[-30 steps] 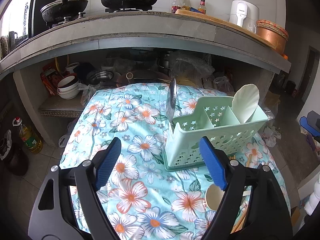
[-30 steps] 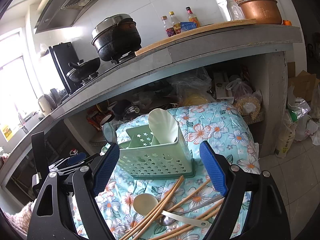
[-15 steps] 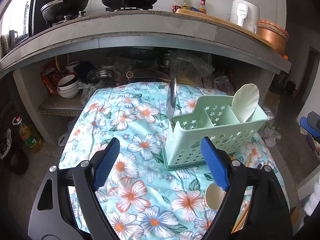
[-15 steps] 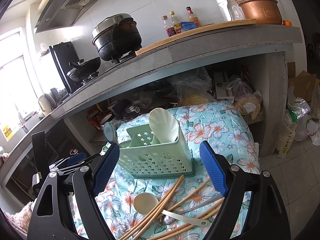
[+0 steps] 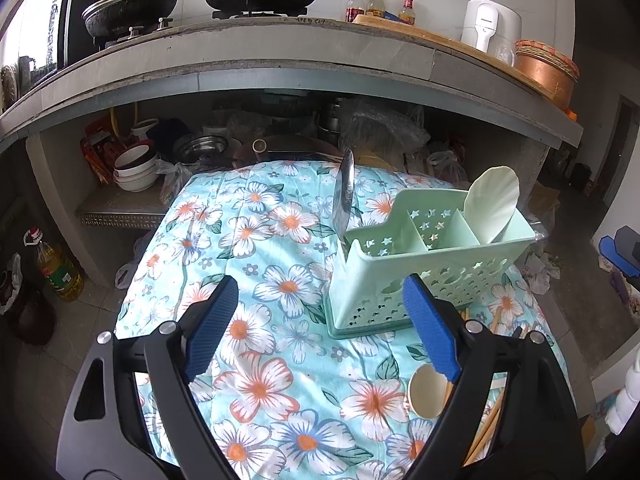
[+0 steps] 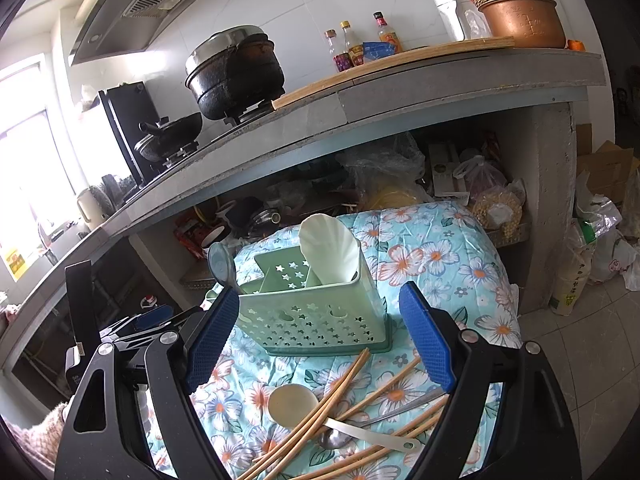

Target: Organize utensils

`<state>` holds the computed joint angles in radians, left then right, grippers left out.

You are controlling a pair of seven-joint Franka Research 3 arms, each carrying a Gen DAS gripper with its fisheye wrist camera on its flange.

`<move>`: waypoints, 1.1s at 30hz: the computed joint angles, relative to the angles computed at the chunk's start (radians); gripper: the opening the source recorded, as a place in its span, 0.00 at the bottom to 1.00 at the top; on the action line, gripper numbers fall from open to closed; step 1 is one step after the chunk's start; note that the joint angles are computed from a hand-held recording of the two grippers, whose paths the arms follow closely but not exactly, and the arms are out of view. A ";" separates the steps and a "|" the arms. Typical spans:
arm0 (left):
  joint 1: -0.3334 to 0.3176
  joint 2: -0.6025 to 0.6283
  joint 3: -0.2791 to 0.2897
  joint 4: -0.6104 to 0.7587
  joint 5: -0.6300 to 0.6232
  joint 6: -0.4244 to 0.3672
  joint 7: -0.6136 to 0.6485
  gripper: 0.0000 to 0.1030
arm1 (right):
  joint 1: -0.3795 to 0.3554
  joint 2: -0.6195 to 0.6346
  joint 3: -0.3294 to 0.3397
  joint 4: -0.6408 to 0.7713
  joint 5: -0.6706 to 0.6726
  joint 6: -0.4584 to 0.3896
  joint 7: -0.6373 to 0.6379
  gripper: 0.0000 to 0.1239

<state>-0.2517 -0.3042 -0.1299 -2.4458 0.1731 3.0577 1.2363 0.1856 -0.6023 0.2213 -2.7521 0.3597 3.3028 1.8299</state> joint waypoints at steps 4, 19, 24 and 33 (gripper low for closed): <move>0.006 0.001 -0.008 0.000 0.008 -0.002 -0.011 0.79 | -0.002 -0.002 0.009 -0.001 0.000 -0.005 0.006 0.65; -0.007 0.003 0.001 0.001 0.006 -0.005 0.005 0.81 | -0.036 -0.022 0.032 -0.017 -0.002 -0.032 0.032 0.65; -0.028 -0.006 0.015 -0.017 -0.009 0.008 0.032 0.81 | -0.078 -0.083 0.041 -0.072 -0.012 -0.090 0.062 0.65; -0.205 -0.011 0.168 -0.070 -0.159 0.035 0.214 0.81 | -0.045 -0.133 0.011 -0.136 -0.046 -0.180 0.123 0.65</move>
<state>-0.4571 -0.3154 0.0382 -2.5161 0.0138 3.0932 1.4499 0.1403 -0.7355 0.2327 -2.8882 0.3135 3.1224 1.9531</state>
